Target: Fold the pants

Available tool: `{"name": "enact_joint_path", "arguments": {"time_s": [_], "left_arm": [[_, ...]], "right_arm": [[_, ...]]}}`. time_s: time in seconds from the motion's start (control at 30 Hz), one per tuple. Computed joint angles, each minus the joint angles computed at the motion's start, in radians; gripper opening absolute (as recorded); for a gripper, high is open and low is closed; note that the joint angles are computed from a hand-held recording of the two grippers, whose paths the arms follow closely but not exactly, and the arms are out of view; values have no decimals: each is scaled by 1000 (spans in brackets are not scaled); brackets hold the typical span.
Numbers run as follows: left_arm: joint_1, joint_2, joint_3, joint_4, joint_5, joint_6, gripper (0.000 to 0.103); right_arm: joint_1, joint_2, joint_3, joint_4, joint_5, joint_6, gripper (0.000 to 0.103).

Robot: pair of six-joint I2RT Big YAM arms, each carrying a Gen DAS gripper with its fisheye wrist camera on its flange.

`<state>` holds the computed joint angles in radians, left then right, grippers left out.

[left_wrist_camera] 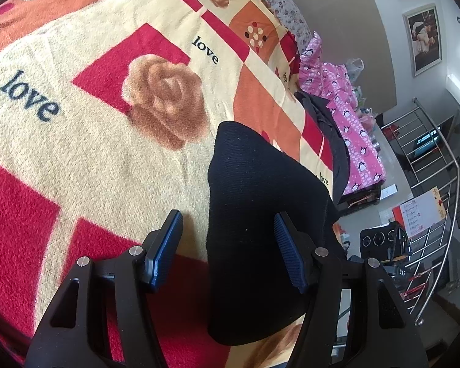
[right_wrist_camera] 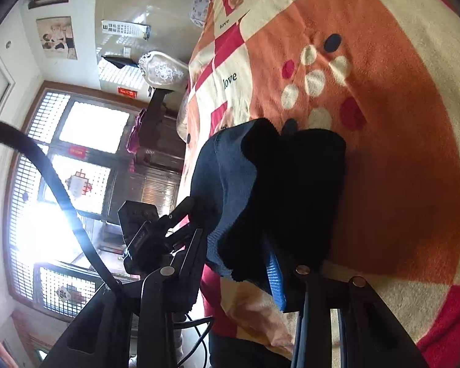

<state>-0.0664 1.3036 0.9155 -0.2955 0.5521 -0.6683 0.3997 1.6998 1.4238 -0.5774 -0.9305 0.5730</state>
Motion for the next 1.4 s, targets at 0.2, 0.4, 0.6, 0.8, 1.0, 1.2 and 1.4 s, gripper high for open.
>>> {"name": "enact_joint_path", "arguments": {"time_s": [0.2,0.4,0.6,0.8,1.0,1.2,1.4], "left_arm": [[-2,10,12,-10,-1,4,62],[9,4,10,-26,21,2,62],[23,-58,-19,17,-36,6,62],[28,-92,-18,67,-56,-19,62],[-32,-40,46,94,-10,-40,62],[-156,63,95,-44,-203,138,62],[-181,50,51,18,-247,169,66]], "right_arm": [[3,42,27,168,-78,180,43],[36,78,110,30,61,14,14],[53,-40,73,77,183,-107,9],[-19,-71,80,1,183,-93,9],[-35,-51,-35,11,153,-66,9],[-55,-34,-161,262,94,89,9],[-69,-94,-119,114,186,-76,15]]}}
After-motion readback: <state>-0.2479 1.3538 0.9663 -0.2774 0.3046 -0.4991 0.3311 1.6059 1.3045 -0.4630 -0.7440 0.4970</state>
